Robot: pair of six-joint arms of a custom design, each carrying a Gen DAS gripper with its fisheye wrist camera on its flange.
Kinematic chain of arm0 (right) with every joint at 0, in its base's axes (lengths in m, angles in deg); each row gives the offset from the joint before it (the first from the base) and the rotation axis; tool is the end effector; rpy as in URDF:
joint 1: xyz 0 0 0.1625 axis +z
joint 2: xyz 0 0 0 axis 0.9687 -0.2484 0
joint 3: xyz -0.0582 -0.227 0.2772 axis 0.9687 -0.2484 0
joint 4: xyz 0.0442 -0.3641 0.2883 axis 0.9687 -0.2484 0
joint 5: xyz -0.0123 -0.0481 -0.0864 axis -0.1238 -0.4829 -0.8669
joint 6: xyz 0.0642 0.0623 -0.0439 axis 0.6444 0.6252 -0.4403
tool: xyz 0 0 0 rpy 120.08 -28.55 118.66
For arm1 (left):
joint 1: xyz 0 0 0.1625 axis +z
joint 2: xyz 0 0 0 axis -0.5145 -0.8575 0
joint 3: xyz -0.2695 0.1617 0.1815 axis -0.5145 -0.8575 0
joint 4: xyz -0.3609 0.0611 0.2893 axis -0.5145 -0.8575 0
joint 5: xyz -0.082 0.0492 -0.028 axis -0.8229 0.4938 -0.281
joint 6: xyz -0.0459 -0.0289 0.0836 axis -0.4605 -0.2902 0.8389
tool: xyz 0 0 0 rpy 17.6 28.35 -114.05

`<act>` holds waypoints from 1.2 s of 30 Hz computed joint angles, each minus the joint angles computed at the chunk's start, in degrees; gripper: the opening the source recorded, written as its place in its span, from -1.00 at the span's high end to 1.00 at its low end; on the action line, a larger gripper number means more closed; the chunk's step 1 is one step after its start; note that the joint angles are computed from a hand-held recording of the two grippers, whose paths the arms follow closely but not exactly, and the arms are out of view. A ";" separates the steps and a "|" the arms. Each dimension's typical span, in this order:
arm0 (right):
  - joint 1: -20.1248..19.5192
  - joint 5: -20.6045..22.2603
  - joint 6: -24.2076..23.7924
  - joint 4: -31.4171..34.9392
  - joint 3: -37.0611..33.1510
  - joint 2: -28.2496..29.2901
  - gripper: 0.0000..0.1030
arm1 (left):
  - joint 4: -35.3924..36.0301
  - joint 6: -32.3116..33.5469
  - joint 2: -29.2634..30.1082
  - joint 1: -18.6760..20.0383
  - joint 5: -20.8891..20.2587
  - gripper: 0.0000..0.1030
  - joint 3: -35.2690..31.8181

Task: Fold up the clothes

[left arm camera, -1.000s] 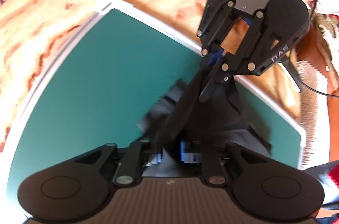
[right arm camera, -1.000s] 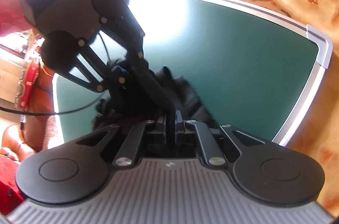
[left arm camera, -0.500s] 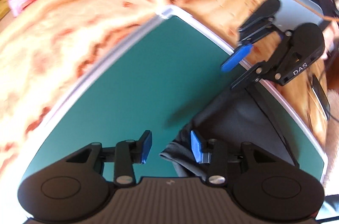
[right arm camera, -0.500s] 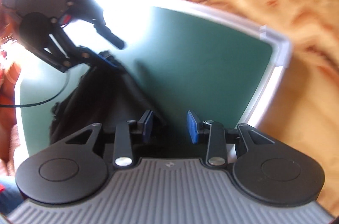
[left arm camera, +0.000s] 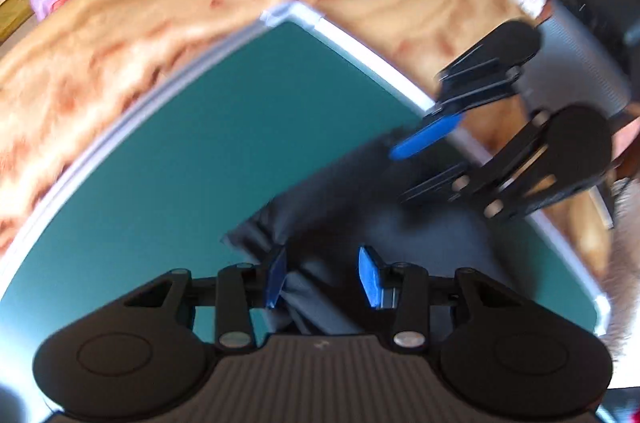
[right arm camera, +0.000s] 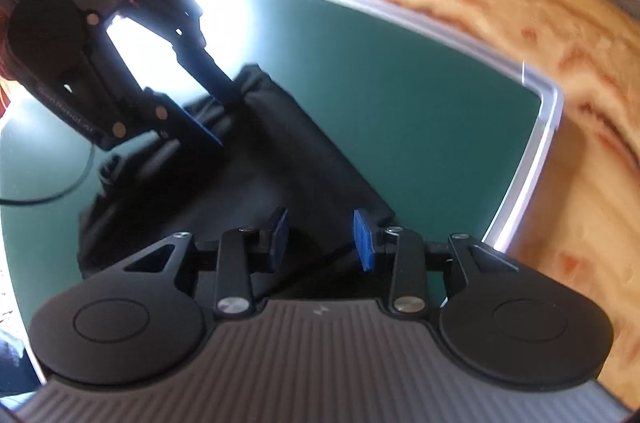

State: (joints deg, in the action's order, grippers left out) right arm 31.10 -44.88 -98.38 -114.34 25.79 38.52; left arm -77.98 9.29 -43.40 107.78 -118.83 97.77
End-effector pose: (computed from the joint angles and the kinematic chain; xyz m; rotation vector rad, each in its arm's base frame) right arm 0.3431 -0.7797 -0.0608 1.6435 -2.3758 -0.3701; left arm 0.0338 -0.6724 0.3307 0.4163 2.5478 -0.2013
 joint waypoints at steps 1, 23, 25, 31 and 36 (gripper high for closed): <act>-0.20 0.46 0.19 -0.58 0.65 -0.37 0.20 | -0.74 -0.62 -0.14 0.13 0.97 0.11 0.71; 2.44 -2.48 2.35 -14.30 26.55 -14.79 0.19 | -7.57 2.46 -11.26 -2.66 6.16 0.00 16.12; 2.25 -3.24 2.40 -15.59 28.16 -15.49 0.20 | -7.76 2.35 -11.99 -2.13 6.15 -0.04 16.84; 2.95 -1.40 3.95 -17.68 30.40 -16.96 0.19 | -7.88 1.08 -14.71 -1.66 4.58 0.00 17.53; 3.82 2.71 4.50 -17.49 33.11 -18.83 0.19 | -7.37 2.16 -18.16 -3.14 2.23 -0.03 19.26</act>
State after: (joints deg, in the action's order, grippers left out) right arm 34.91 -42.18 -93.88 -131.83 58.90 19.69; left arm -85.35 11.45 -61.57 104.64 -116.60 117.03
